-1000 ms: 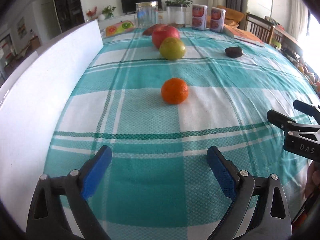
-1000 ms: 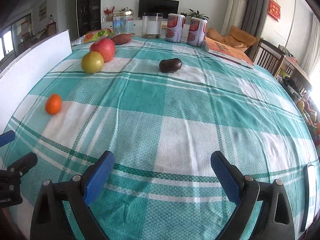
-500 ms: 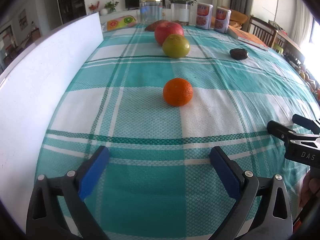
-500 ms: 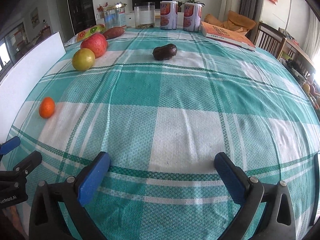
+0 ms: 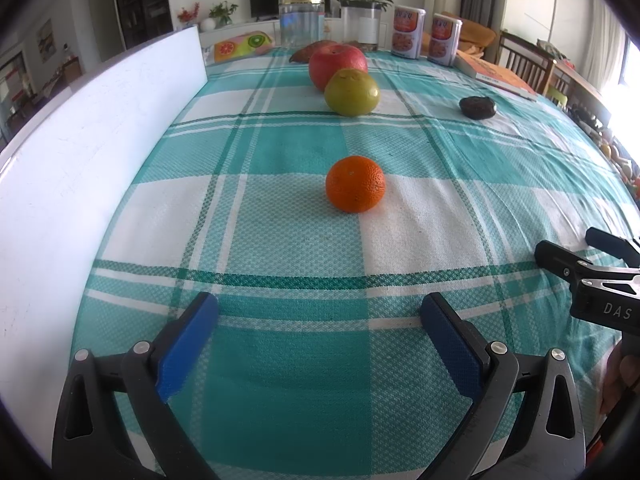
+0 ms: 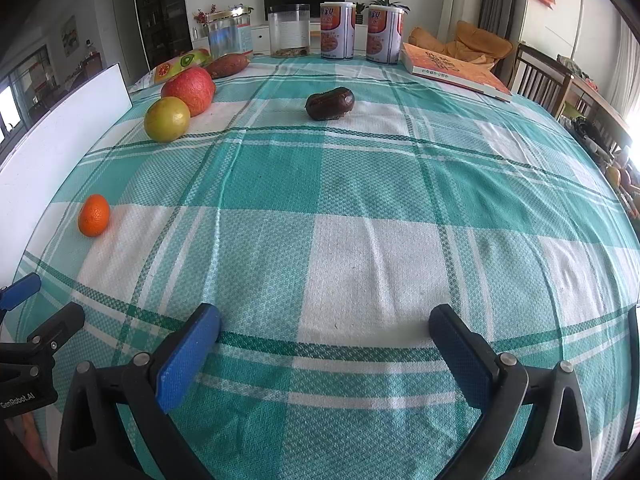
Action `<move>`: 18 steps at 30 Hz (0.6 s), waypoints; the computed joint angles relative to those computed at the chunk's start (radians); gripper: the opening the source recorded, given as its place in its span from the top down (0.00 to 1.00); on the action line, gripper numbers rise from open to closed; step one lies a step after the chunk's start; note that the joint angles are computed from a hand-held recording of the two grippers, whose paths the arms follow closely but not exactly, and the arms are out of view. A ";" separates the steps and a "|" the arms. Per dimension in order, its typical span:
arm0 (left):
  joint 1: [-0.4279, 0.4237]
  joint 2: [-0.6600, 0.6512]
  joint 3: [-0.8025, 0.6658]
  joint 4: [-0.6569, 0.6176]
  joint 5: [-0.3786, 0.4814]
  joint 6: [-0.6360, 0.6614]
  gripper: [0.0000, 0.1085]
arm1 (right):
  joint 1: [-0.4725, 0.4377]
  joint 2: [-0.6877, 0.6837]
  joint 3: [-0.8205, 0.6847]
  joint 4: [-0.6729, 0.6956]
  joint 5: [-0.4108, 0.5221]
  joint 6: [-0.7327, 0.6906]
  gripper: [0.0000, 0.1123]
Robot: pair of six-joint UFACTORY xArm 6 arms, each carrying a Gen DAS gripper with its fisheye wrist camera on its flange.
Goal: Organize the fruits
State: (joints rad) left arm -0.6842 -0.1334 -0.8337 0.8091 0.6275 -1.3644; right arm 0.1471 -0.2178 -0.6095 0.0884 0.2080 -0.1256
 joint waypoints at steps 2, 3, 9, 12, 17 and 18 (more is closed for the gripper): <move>-0.001 0.000 0.000 0.000 0.001 -0.001 0.06 | 0.000 0.000 0.000 0.001 0.000 -0.001 0.08; 0.000 0.000 0.000 0.000 0.000 0.000 0.06 | 0.000 0.000 0.000 0.001 0.000 -0.001 0.08; -0.001 0.000 0.000 0.000 0.000 -0.001 0.06 | 0.000 0.000 0.000 0.001 0.000 -0.001 0.08; -0.001 0.000 0.000 0.001 0.000 -0.001 0.06 | 0.000 0.000 0.000 0.001 0.000 -0.001 0.08; 0.000 -0.001 0.001 -0.001 -0.002 0.000 0.06 | 0.000 0.000 0.000 0.002 0.000 -0.001 0.08; 0.004 0.000 0.002 -0.007 -0.012 0.006 0.06 | 0.001 0.000 0.001 0.002 0.000 0.000 0.08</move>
State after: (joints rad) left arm -0.6804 -0.1333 -0.8317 0.8020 0.6158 -1.3587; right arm 0.1477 -0.2181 -0.6088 0.0901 0.2076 -0.1260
